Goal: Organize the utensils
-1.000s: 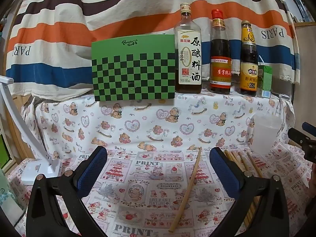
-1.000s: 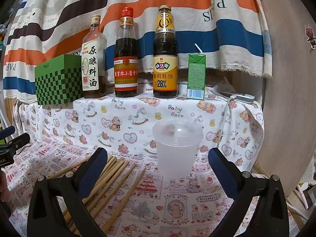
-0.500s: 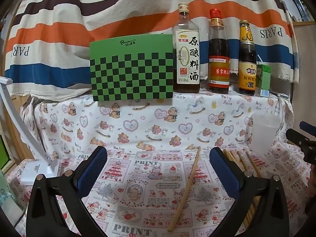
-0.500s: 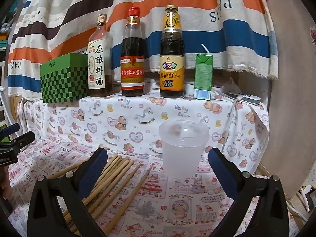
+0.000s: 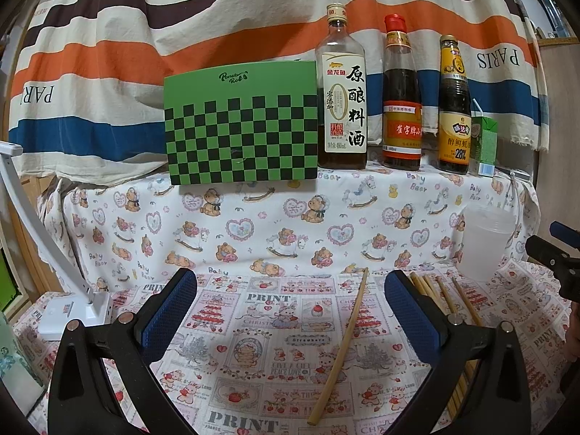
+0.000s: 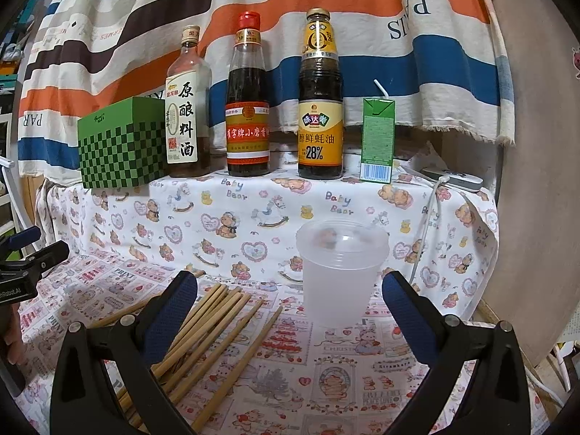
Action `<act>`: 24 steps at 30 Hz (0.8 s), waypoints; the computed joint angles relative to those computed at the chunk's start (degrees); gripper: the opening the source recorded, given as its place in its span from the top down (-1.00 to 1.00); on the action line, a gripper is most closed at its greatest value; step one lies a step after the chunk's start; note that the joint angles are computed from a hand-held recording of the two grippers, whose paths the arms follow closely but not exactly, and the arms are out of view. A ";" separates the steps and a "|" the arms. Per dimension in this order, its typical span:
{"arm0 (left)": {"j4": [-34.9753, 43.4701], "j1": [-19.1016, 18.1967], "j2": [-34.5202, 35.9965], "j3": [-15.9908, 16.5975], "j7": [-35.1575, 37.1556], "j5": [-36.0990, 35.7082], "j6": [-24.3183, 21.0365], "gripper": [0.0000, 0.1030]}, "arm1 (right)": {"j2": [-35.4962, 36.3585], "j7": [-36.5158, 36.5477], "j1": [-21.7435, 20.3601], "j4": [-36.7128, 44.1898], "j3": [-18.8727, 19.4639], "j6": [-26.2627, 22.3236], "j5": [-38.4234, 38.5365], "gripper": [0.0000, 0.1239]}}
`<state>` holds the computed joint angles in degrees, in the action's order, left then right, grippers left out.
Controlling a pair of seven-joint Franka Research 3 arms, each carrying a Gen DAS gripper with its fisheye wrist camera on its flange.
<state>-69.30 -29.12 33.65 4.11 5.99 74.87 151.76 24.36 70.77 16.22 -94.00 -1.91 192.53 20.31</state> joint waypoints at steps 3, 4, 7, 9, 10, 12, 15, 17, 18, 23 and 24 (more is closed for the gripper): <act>-0.06 0.02 -0.04 -0.01 0.03 -0.04 0.04 -0.99 | 0.02 -0.05 -0.28 -0.02 0.34 0.11 -0.07 -0.66; -0.03 0.01 -0.01 0.01 -0.02 0.00 0.05 -0.99 | 0.01 -0.07 -0.21 -0.05 0.28 0.16 -0.03 -0.66; -0.02 0.04 -0.02 -0.02 0.12 -0.10 0.04 -0.99 | -0.03 -0.13 -0.38 -0.09 0.45 0.10 -0.07 -0.66; -0.02 0.03 -0.02 -0.01 0.12 -0.11 0.04 -0.99 | -0.02 -0.13 -0.40 -0.09 0.49 0.12 -0.06 -0.66; 0.07 0.04 0.06 0.00 0.11 -0.11 0.07 -0.99 | -0.02 -0.13 -0.48 -0.11 0.58 0.18 -0.08 -0.66; 0.08 0.05 0.05 -0.02 0.25 -0.23 0.05 -0.99 | 0.02 -0.14 -0.42 -0.04 0.51 0.16 -0.05 -0.66; 0.12 0.02 0.07 0.01 0.26 -0.25 0.04 -0.99 | 0.01 -0.18 -0.51 0.00 0.59 0.07 -0.09 -0.66; 0.19 0.03 0.13 0.00 0.33 -0.32 0.02 -0.99 | -0.03 -0.16 -0.56 -0.09 0.65 0.12 -0.09 -0.66; 0.07 0.04 0.02 -0.01 0.39 -0.38 0.04 -0.99 | -0.02 -0.15 -0.54 -0.08 0.64 0.15 -0.08 -0.66; 0.07 0.01 0.03 0.07 0.32 -0.33 0.16 -0.99 | -0.02 -0.16 -0.42 -0.05 0.53 0.08 -0.04 -0.66; -0.37 -0.02 -0.27 0.22 -0.08 -0.01 0.32 -0.99 | 0.01 -0.14 -0.38 -0.03 0.50 0.11 -0.01 -0.66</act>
<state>-69.67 -29.14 33.38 4.33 5.90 74.86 152.08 24.37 70.63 15.83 -94.03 -1.41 192.64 20.30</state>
